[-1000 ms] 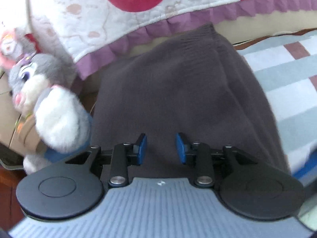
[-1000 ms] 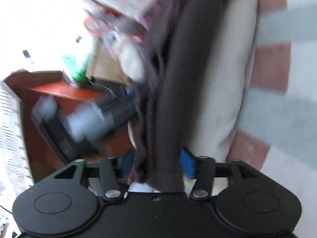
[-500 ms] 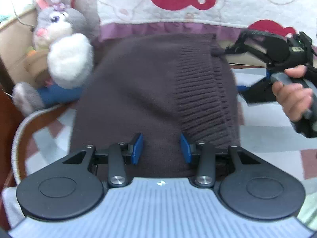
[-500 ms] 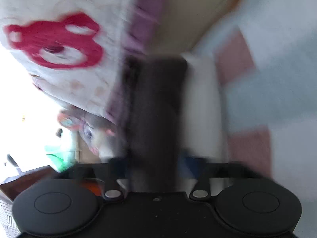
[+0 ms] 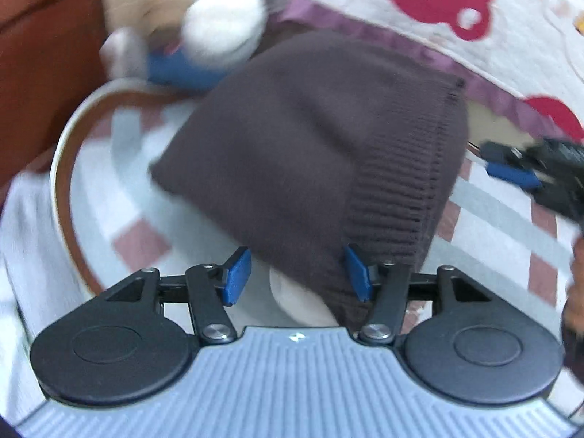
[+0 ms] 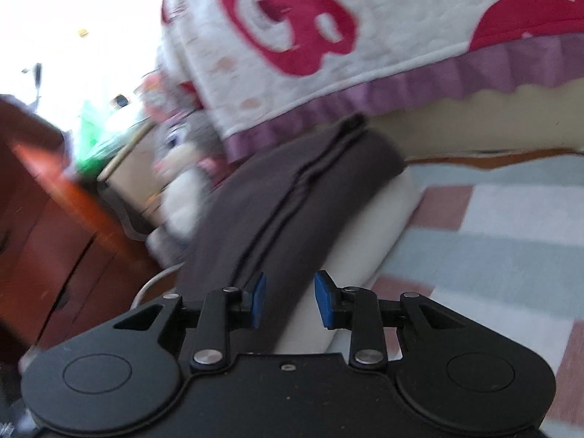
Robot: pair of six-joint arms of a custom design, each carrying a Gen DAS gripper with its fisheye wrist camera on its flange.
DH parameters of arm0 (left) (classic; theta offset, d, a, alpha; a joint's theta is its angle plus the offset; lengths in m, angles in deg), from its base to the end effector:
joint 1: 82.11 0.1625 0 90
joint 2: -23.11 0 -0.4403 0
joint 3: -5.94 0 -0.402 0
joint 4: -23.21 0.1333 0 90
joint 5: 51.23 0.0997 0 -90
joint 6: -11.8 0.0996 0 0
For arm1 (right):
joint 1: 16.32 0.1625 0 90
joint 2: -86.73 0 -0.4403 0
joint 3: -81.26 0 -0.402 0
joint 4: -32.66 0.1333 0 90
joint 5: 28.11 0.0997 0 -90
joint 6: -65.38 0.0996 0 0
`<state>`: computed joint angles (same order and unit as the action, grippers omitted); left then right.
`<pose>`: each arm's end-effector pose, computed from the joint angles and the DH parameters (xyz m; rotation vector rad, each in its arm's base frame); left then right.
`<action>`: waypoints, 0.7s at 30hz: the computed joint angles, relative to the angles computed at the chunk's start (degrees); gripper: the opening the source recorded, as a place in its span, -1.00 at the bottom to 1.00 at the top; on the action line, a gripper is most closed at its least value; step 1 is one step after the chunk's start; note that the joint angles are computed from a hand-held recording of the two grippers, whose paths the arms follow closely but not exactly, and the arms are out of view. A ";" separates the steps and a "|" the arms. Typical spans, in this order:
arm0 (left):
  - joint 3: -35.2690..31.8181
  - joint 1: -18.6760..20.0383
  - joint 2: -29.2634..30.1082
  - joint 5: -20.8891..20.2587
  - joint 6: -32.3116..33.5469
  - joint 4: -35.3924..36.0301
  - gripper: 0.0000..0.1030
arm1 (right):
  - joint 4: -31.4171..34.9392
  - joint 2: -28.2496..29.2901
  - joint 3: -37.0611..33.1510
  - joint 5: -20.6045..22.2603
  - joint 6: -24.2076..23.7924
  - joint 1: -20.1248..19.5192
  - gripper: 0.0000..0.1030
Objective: Fold clothes
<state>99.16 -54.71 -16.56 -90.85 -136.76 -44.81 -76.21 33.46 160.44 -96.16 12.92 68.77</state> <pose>-0.3838 -0.4355 0.0078 -0.7365 1.7385 -1.1728 0.1089 -0.7245 0.2358 -1.0769 2.5257 -0.1074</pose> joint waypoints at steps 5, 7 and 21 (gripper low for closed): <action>-4.24 -0.20 1.87 -0.69 6.74 -1.48 0.18 | 5.97 -3.40 0.68 -1.80 -5.59 -1.66 -0.30; -5.91 -0.62 2.18 -0.69 8.95 -3.97 0.19 | 9.36 -4.13 -0.47 -0.85 -5.10 -2.70 -0.25; -48.59 -1.66 25.87 -4.24 12.63 23.43 0.91 | 18.20 -13.81 -6.34 -4.39 -10.31 -9.32 0.12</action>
